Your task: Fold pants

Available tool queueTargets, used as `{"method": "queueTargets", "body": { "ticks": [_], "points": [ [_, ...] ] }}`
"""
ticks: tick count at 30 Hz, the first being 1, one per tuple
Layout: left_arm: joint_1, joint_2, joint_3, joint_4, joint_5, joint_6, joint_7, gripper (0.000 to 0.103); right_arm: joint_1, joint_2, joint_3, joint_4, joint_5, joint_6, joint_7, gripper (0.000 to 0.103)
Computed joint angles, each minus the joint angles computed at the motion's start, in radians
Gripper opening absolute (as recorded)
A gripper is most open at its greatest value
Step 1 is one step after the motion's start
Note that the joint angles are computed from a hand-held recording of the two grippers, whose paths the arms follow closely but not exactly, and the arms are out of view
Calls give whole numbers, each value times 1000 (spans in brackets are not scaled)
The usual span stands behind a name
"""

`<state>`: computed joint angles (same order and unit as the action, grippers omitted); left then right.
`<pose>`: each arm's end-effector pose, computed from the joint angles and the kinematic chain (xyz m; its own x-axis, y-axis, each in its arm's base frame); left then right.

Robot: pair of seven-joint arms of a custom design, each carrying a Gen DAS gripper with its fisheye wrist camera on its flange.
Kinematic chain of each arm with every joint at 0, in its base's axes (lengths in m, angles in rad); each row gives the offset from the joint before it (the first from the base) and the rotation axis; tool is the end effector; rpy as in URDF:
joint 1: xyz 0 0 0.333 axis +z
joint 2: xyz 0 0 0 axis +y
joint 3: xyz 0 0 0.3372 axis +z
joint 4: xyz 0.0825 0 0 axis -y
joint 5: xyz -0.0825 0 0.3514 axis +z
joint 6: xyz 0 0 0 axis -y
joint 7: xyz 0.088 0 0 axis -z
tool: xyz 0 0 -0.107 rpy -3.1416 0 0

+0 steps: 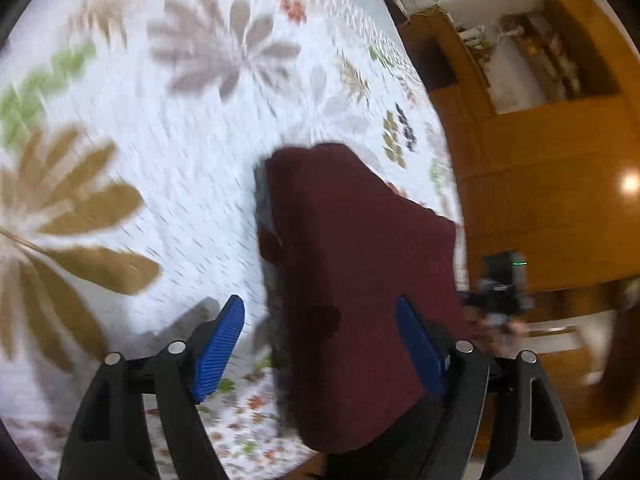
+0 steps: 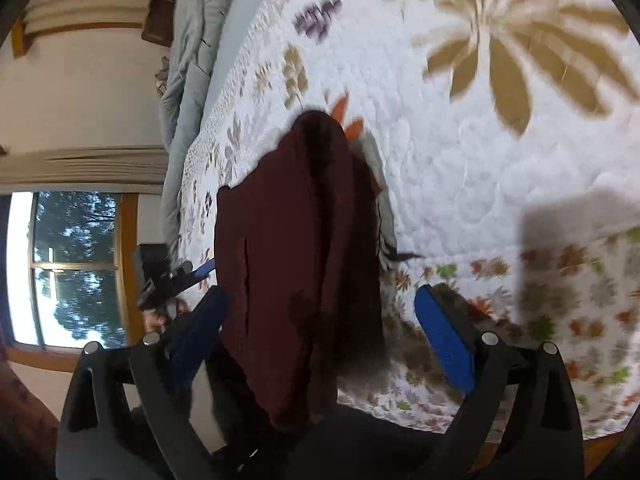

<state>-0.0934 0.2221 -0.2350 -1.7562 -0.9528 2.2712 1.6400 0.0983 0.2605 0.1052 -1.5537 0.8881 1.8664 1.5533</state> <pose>0.5924 -0.2098 0.5174 0.0632 -0.6278 0.7758 -0.9797 -0.1872 -0.0717 0.6044 0.1770 0.5606 -0.0435 -0.6354 -0.7709 -0.9989 0.0157 0.0435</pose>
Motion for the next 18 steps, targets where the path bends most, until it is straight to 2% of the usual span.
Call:
{"method": "queueTargets", "body": {
  "ticks": [1, 4, 10, 13, 15, 18],
  "points": [
    [16, 21, -6, 5, -55, -39, 16, 79, 4, 18, 2, 11, -8, -15, 13, 95],
    [30, 50, -17, 0, -128, -74, 44, 79, 13, 50, 15, 48, -28, -30, 15, 101],
    [20, 62, -23, -7, -138, -64, 56, 81, 27, 116, 38, 143, -78, -74, 34, 101],
    [11, 89, -34, 37, -111, -110, 60, 81, 34, 150, 52, 193, -96, -101, 61, 101],
    [13, 100, -45, 54, -129, -136, 81, 81, 23, 167, 70, 205, -62, -121, 48, 101],
    [-4, 116, -45, 76, -99, -127, 57, 82, 44, 188, 73, 250, -110, -141, 47, 101]
  ]
}}
